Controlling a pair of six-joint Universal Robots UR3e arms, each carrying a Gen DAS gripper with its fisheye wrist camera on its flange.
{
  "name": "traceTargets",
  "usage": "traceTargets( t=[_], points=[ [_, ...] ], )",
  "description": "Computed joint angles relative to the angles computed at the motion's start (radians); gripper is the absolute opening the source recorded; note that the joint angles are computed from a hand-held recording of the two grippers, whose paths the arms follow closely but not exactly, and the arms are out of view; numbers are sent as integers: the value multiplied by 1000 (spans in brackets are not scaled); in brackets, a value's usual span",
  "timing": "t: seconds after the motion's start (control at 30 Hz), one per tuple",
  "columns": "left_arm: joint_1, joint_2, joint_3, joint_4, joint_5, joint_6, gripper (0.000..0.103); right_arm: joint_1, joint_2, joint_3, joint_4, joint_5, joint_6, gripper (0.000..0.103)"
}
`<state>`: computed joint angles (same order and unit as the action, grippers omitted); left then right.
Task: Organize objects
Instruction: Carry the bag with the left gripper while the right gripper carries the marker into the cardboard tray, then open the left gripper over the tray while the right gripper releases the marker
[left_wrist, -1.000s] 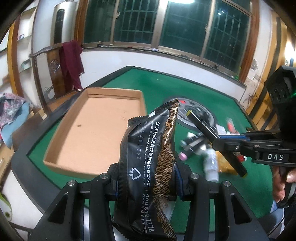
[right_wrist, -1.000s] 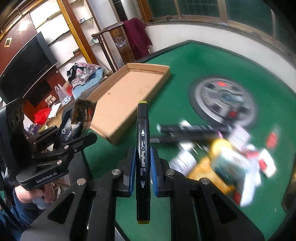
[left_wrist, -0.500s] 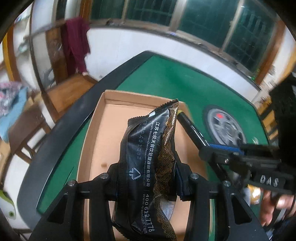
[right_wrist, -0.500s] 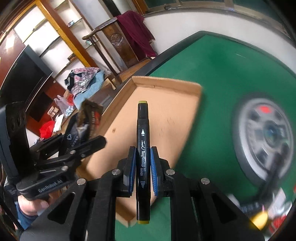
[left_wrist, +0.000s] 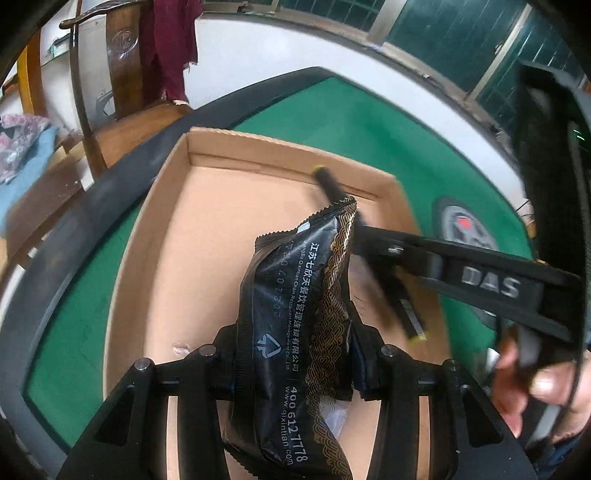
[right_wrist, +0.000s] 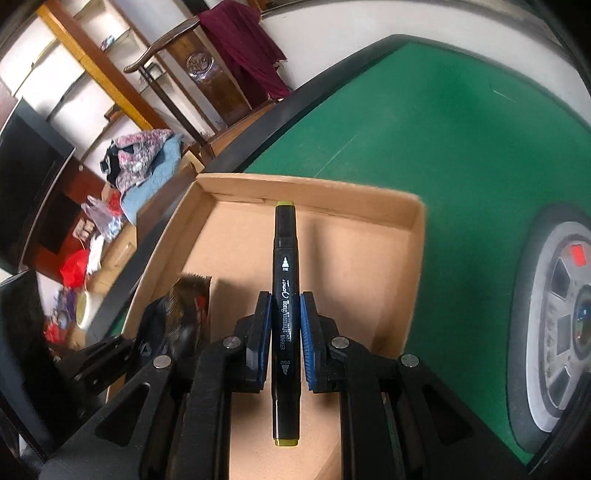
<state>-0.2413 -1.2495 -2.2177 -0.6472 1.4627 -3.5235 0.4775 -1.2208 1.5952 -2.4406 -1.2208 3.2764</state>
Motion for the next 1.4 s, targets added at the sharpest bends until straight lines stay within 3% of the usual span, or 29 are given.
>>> traceTargets(
  t=[0.13,0.23,0.37,0.7,0.97,1.07,1.27,1.4],
  points=[
    [1,29,-37,14,-116,-51,40,-1,-87,91,14,-3,-44,12],
    [-82,-23,-10,41,-41,-102,40,-9,-123,126,20,-28,-61,12],
    [-136,-78,13,54,-34,-155,40,-45,-153,170,8,-31,-74,12],
    [-273,-173,107,37,108,-307,40,-131,-160,222,5,37,-96,14],
    [-170,-243,198,-40,81,-256,39,-143,-151,246,-30,73,-74,14],
    [-206,-340,289,-65,127,-199,40,-158,-167,267,-34,82,-72,14],
    [-200,-362,268,-1,129,-142,59,-197,-198,287,11,128,-97,15],
    [-227,-331,238,-7,123,-159,60,-244,-315,378,18,171,-121,15]
  ],
)
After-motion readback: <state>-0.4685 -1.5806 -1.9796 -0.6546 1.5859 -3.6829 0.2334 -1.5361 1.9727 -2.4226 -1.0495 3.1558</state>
